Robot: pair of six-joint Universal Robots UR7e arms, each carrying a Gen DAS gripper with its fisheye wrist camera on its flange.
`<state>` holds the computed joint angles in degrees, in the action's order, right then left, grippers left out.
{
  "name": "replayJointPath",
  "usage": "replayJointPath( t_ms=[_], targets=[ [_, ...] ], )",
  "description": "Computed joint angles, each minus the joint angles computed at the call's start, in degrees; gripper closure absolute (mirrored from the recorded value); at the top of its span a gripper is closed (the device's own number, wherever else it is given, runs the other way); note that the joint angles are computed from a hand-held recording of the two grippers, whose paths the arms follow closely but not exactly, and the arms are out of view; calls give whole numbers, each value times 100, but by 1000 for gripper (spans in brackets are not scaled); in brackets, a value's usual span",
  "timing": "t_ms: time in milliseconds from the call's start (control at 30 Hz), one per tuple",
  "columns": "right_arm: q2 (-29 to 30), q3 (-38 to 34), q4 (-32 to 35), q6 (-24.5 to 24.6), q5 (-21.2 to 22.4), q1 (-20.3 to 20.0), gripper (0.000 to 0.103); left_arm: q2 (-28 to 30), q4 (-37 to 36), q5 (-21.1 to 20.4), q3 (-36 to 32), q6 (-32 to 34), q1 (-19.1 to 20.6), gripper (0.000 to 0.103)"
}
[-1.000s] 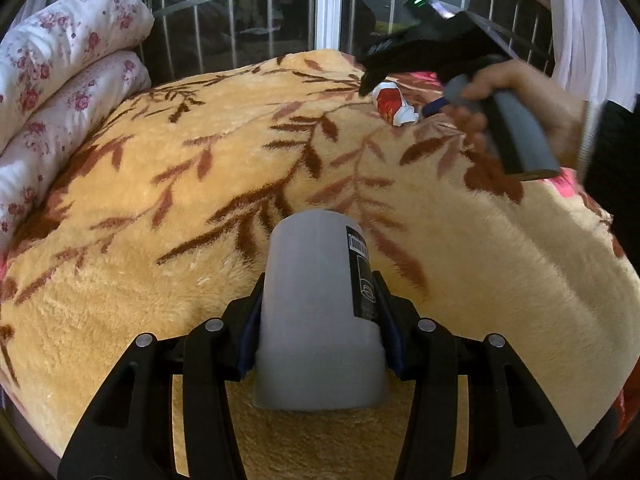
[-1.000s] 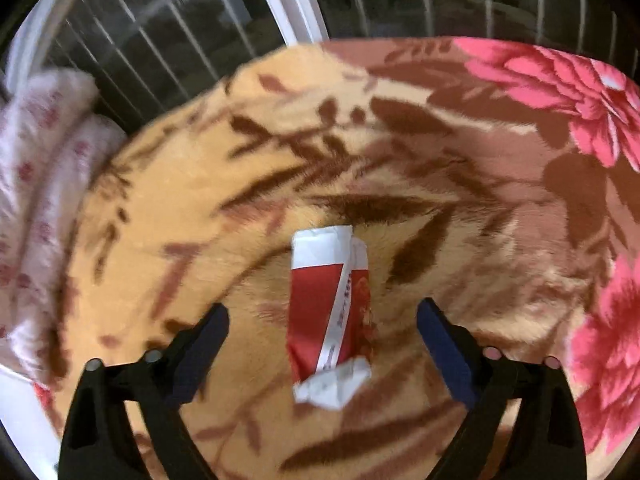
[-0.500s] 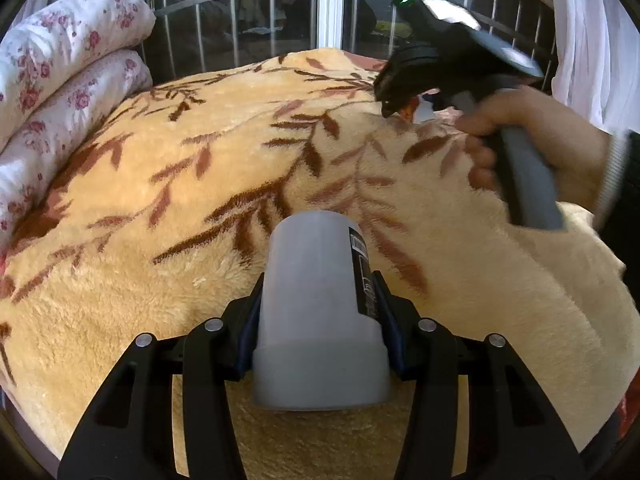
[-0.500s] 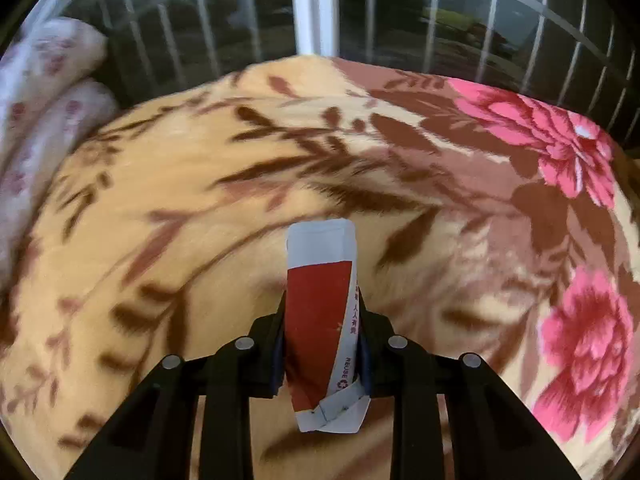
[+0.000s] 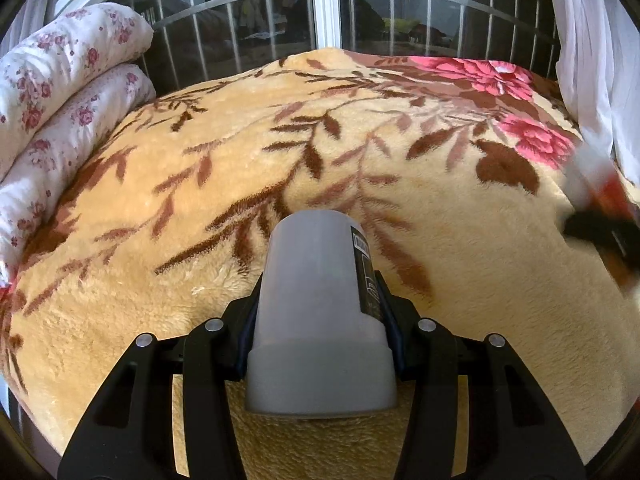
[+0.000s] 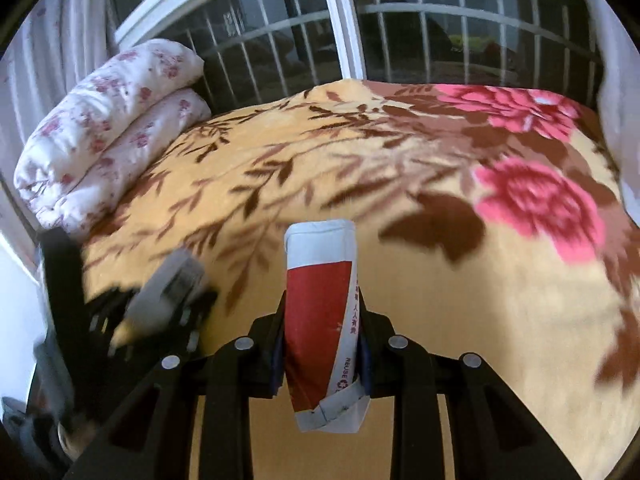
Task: Collect trash
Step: 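Grasp the white bottle with the left tool while the right tool grasps the red-and-white carton, then carry the bottle and carton over the orange bin and open both tools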
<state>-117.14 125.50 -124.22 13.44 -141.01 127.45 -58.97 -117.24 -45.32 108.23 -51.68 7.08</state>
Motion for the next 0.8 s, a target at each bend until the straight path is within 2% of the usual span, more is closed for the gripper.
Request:
replayJointPath(
  t_ms=[33,133,200,300,400,500,600,700,800],
  targets=[
    [-156,145,216,369,-230,296,75,-2,43,-4,-16,-29,-9,55],
    [-543,371,749,1317,-466,913,75,-109,137,-24,-11,-85,-127,55],
    [-772,469,1032,1862,-450,1259,75,-219,180,-19,29,-65,-277,55],
    [-994,480,1847,2780,-451,1887,75,-483,178,-46,166,22,-641,55],
    [-1083,350,2639,3401,-376,2418,74,-723,239,-217,299,60,-947,55],
    [-1097,176,3350,3874,-256,2891,74,-1039,371,-485,525,204,-1364,55],
    [-1073,4,4108,4297,73,3327,74,-1313,337,-812,809,380,-1673,55],
    [-1129,18,4473,4398,469,3491,74,-1462,486,-1266,1032,401,-1864,55],
    [-1325,223,4619,4380,950,3406,74,-1460,598,-1800,1300,405,-1957,55]
  ],
)
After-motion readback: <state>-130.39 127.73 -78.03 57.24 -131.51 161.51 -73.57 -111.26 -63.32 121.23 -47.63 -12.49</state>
